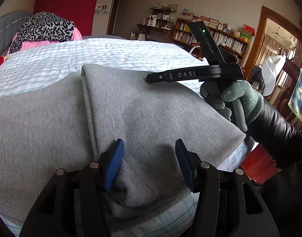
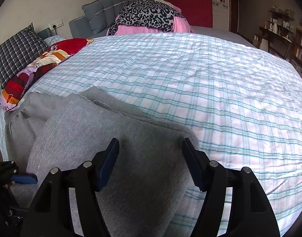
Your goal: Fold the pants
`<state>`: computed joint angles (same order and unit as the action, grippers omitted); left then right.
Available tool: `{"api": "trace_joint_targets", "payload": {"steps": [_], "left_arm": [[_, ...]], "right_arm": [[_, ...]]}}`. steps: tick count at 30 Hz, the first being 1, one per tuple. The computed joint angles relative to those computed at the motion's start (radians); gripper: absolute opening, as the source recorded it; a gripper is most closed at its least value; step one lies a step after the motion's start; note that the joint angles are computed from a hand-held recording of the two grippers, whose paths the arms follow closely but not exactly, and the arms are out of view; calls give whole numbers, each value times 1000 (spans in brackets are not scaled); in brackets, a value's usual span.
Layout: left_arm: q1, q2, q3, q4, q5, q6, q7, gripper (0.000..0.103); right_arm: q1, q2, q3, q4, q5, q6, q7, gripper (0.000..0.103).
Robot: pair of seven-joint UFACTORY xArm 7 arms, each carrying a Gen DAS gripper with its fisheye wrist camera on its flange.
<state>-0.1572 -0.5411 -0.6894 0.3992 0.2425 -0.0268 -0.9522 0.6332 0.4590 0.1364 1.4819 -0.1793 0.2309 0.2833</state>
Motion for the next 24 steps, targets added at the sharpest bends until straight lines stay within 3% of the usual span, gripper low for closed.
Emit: {"api": "trace_joint_targets", "payload": {"steps": [4,7,12,19,24], "left_arm": [[-52,-16,53,-3,-21,25,-4,56],[-69,-67,66,-11,-29,63,-23,58],[-87,-231,87,-47,-28,182,-80,62],[-175,-533,157,-136,-38,489,-175,63],[-252,-785,207,-221,-72,751,-269,70]], "right_arm": [[68,-84,-58,-64,-93,-62,59,67],[37,-113,7,-83,-79,-72,9,67],[-29,-113,144,-82,46,-63,-151,67],[-24,-65,226,-8,175,-4,-321,67],[18,-2,231,78,220,72,-399,67]]}}
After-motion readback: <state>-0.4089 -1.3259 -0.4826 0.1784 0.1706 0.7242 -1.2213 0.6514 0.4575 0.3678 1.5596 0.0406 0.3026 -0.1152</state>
